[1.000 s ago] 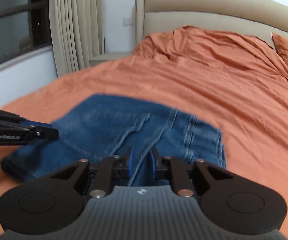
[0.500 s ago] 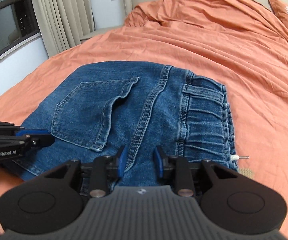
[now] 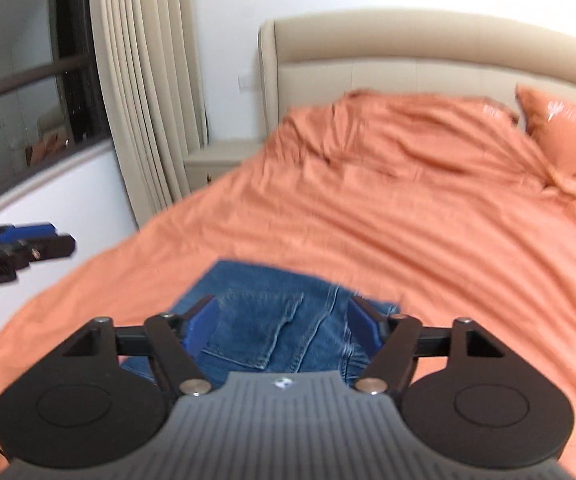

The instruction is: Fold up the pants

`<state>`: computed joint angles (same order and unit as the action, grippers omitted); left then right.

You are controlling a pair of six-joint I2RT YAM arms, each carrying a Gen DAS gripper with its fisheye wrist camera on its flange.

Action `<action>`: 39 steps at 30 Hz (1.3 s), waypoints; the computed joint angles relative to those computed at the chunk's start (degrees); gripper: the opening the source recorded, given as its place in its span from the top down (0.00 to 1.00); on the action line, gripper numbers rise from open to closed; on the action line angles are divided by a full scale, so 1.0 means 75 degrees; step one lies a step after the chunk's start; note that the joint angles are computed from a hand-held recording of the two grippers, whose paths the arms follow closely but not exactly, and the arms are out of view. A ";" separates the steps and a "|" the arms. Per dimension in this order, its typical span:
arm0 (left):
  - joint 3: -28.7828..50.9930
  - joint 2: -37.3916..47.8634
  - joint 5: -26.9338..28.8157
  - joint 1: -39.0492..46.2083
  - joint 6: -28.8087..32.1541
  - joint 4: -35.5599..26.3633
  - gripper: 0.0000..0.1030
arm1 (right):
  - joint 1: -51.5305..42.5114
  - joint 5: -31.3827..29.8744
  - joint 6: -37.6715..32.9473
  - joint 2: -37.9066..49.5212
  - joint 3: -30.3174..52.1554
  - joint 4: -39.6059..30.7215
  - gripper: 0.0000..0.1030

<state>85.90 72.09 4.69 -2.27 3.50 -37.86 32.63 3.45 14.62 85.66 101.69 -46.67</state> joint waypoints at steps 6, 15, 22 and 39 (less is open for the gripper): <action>0.0377 -0.1423 -0.1503 -0.0884 -0.0240 -0.0829 0.00 | 0.1343 0.1642 0.0082 -0.1349 0.0247 -0.0798 0.21; -0.1178 -0.3131 -0.4161 -0.3246 -0.1432 -0.1059 0.00 | 0.4741 0.5529 0.1478 -0.2809 -0.1103 -0.1364 0.21; -0.2572 -0.2747 -0.4316 -0.3517 -0.2341 -0.0867 0.00 | 0.5244 0.6137 0.3171 -0.2914 -0.2571 -0.1258 0.21; -0.3222 -0.1643 -0.3601 -0.2840 -0.2746 -0.0955 0.00 | 0.3682 0.4468 0.2976 -0.1895 -0.3605 -0.0292 0.21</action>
<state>61.74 59.77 -22.32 -23.56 -17.10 -45.02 60.24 36.96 36.94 71.45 74.66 -48.86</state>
